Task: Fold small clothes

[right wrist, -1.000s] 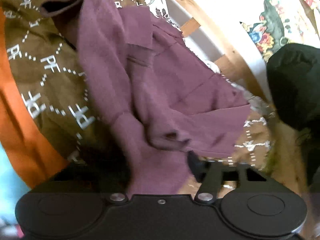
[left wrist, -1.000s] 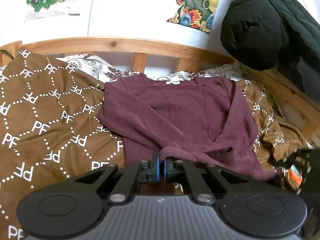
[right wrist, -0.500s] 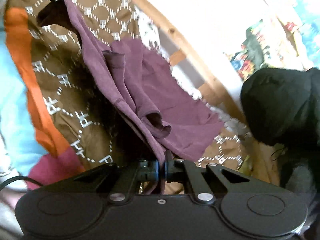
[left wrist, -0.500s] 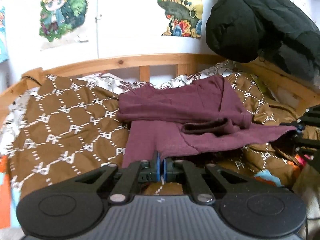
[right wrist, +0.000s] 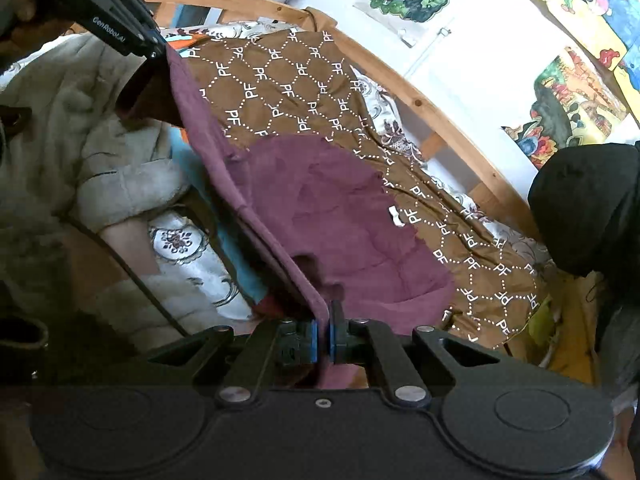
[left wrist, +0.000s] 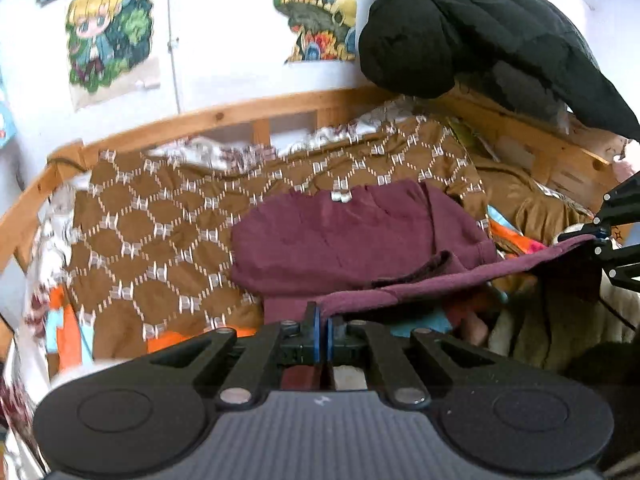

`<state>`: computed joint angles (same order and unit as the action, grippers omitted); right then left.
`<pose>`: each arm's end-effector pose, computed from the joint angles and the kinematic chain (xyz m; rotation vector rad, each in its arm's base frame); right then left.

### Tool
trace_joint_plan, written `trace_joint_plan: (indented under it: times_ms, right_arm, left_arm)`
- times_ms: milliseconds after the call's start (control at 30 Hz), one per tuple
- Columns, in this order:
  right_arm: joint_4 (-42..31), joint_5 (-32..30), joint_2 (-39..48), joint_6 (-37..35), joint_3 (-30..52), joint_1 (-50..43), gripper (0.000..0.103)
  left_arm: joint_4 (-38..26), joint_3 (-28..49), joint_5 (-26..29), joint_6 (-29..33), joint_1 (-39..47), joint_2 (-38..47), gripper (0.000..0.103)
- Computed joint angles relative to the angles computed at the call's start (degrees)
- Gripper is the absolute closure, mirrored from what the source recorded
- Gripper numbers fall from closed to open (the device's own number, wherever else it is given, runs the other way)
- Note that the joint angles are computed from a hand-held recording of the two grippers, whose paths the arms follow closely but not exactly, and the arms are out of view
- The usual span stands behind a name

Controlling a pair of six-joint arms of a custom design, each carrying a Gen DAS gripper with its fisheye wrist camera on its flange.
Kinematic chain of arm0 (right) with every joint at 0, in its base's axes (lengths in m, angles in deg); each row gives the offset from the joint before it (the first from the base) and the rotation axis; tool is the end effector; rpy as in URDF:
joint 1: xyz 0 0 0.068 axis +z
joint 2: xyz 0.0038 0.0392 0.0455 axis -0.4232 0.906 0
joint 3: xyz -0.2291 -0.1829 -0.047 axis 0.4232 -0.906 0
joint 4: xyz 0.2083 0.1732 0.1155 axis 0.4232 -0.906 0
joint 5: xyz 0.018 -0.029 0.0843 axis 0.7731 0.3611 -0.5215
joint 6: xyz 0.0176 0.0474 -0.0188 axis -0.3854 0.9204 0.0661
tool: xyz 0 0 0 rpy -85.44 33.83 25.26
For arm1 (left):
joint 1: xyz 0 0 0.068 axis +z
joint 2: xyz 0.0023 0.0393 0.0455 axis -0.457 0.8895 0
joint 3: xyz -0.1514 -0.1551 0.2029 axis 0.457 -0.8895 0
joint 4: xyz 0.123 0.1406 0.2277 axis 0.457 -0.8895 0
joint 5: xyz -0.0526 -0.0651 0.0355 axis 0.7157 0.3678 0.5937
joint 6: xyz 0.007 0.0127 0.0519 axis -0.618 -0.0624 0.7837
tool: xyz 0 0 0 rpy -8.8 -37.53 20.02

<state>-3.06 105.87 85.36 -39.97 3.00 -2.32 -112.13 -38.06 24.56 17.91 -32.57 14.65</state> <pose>0.1849 0.0641 0.1009 -0.8283 1.8728 -0.5232 0.2424 -0.0298 0.2939 0.4446 2.1857 -0.1599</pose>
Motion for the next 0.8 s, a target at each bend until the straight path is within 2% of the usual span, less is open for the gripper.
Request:
trace_joint_plan:
  times_ms: [67,167,267,400,533,633,733,800]
  right_arm:
    - [0.6,-0.1,0.8,-0.3,1.0,-0.7,0.099]
    - [4.7,-1.2,4.3,-4.6,3.5,-3.6,0.099]
    - [6.2,-2.9,6.6,-9.5,8.6,-7.2,0.099]
    - [7.4,-5.4,11.8,-12.6,18.3,-12.3,0.099]
    - [6.8,-8.6,21.9,-9.6,32.1,-17.1,0.098]
    - [9.8,-10.9,31.3,-7.2,42.3,-19.7,0.098]
    - [7.9,-11.3,39.2,-2.0,53.1,-21.2,0.097]
    - [4.9,-11.6,44.0,1.1,60.0,-21.7,0.097]
  left_arm:
    - [1.5,1.8,-1.3,-0.2,-0.9,2.4,0.1]
    - [7.3,6.4,-4.2,-1.2,-2.2,9.4,0.1]
    - [12.8,14.0,-6.1,-2.3,-3.0,19.0,0.1]
    - [16.2,27.2,-9.2,-4.0,-4.4,33.8,0.1]
    - [20.8,38.4,-9.2,-6.6,-3.8,47.6,0.099]
    - [25.4,44.7,-8.7,-9.3,-2.8,56.7,0.099]
    - [22.7,55.1,-9.0,-11.7,-2.4,66.5,0.099]
    - [18.3,63.5,-8.0,-14.4,-1.9,73.2,0.099]
